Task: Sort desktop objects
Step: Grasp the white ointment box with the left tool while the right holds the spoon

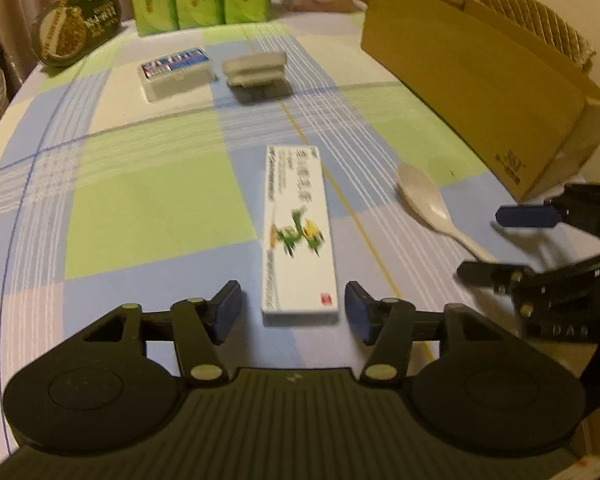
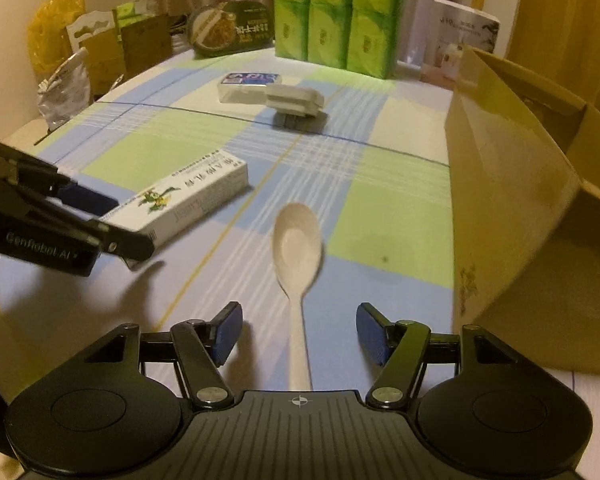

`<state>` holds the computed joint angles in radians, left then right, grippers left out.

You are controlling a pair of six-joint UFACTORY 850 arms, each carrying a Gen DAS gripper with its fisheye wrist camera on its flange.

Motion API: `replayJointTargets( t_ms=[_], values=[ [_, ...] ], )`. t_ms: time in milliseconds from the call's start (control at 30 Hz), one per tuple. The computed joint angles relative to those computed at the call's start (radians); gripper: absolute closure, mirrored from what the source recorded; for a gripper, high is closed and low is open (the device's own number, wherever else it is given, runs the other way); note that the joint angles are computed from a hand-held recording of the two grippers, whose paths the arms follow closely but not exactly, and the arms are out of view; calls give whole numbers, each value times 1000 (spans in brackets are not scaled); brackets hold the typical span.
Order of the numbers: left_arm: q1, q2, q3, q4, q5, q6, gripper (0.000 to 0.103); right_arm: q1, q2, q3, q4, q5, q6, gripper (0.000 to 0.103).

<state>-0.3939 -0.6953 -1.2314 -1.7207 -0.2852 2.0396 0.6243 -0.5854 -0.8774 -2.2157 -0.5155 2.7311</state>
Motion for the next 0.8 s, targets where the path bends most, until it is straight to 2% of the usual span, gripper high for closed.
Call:
replayJointTargets(
  t_ms=[67, 133, 333, 433, 533, 567, 800],
  values=[
    [-1, 0, 1, -119, 2, 114, 44, -8, -15, -16, -23, -6, -11, 42],
    [-2, -5, -7, -175, 3, 171, 44, -14, -31, -32, -40, -10, -19, 42],
    [-5, -24, -34, -158, 0, 157, 43, -37, -68, -62, -128, -24, 56, 44],
    [-10, -34, -45, -130, 4, 139, 43, -43, -77, -73, -148, -33, 82, 53],
    [-14, -40, -49, -144, 5, 166, 43, -45, -82, -79, -152, -41, 93, 66],
    [-15, -41, -51, -153, 2, 178, 43, -46, -82, -79, -155, -43, 99, 73],
    [-32, -52, -62, -242, 14, 300, 42, -41, -73, -61, -148, -63, 120, 74]
  ],
)
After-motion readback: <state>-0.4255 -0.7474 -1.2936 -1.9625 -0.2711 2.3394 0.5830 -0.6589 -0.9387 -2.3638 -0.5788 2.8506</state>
